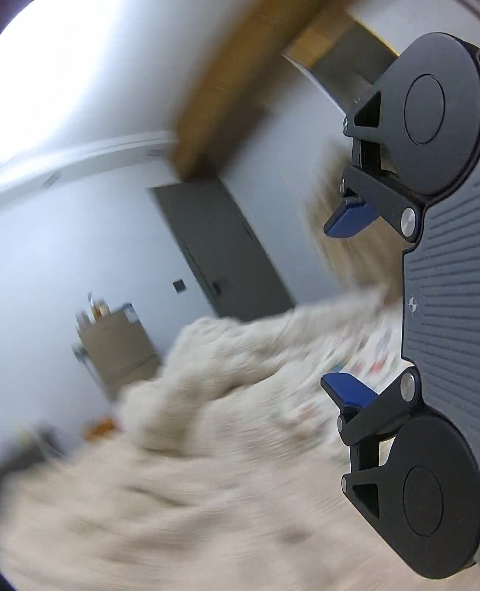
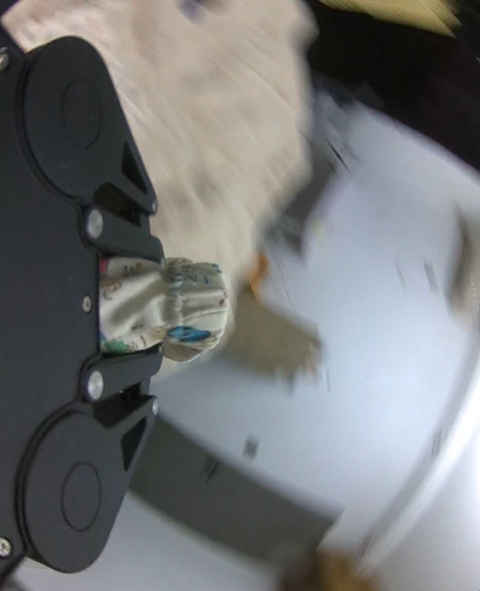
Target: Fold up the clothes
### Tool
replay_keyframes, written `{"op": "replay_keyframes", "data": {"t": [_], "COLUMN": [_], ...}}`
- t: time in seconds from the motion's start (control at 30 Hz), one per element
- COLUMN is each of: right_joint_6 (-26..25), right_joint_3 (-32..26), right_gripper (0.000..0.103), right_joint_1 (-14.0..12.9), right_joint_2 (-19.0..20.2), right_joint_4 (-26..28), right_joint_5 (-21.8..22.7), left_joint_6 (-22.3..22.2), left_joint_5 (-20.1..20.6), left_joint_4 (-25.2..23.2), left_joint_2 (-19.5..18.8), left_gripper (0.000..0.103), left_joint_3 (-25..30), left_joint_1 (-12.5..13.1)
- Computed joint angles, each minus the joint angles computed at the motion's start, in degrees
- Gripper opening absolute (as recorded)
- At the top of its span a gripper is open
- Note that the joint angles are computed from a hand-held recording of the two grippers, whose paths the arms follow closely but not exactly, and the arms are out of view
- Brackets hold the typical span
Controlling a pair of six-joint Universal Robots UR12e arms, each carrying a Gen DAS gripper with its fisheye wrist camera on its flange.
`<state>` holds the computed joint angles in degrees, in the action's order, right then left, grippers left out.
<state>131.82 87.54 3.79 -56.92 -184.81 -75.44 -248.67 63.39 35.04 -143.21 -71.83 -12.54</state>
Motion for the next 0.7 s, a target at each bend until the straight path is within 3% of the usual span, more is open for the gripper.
{"op": "replay_keyframes", "data": {"t": [0.03,0.07,0.13,0.2,0.23,0.3,0.4,0.47,0.5,0.57,0.6,0.7], "right_joint_6": [-5.39,-9.76,-15.55,-18.47,-17.44,-15.63,-14.44,-15.34,-15.82,-16.42,-16.68,-15.55], "right_joint_3": [1.94,3.64,6.88,9.66,10.38,10.95,11.47,11.61,11.89,12.27,12.36,12.26], "right_gripper": [0.039,0.037,0.041,0.052,0.059,0.058,0.046,0.023,0.019,0.014,0.012,0.01], "right_joint_1": [0.58,1.1,1.26,0.41,-0.54,-1.78,-2.64,-2.93,-3.51,-3.46,-3.65,-4.01], "right_joint_2": [-0.39,-0.72,-1.08,-1.45,-2.33,-4.25,-5.01,-4.92,-5.09,-4.93,-4.96,-4.92], "right_joint_4": [3.12,4.45,1.12,-5.67,-5.47,-1.08,0.85,2.4,2.64,1.05,0.72,-1.16], "right_joint_5": [0.4,-0.12,-0.38,0.85,1.9,3.47,6.02,7.37,8.19,8.3,8.57,9.32], "left_joint_6": [-3.19,-3.98,-0.96,1.29,2.68,6.55,17.56,22.58,24.89,30.18,32.52,37.48], "left_joint_5": [-2.27,-3.48,-5.64,-7.2,-8.0,-9.66,-12.18,-13.76,-13.98,-13.19,-12.33,-10.58], "left_joint_4": [-0.05,-0.96,-5.31,-8.2,-9.95,-14.67,-28.47,-38.54,-43.03,-51.7,-54.34,-58.15], "left_joint_2": [-1.23,-1.37,-1.06,-1.53,-1.85,-2.42,-2.85,-4.34,-5.05,-6.07,-6.14,-6.19], "left_gripper": [0.076,0.076,0.076,0.076,0.076,0.076,0.077,0.077,0.07,0.045,0.027,0.021], "left_joint_3": [1.42,1.72,2.48,4.11,5.39,8.22,12.91,17.67,19.96,24.24,25.44,28.82], "left_joint_1": [0.09,0.3,0.49,0.36,0.28,0.07,-0.6,-0.97,-1.18,-1.7,-1.93,-2.33]}}
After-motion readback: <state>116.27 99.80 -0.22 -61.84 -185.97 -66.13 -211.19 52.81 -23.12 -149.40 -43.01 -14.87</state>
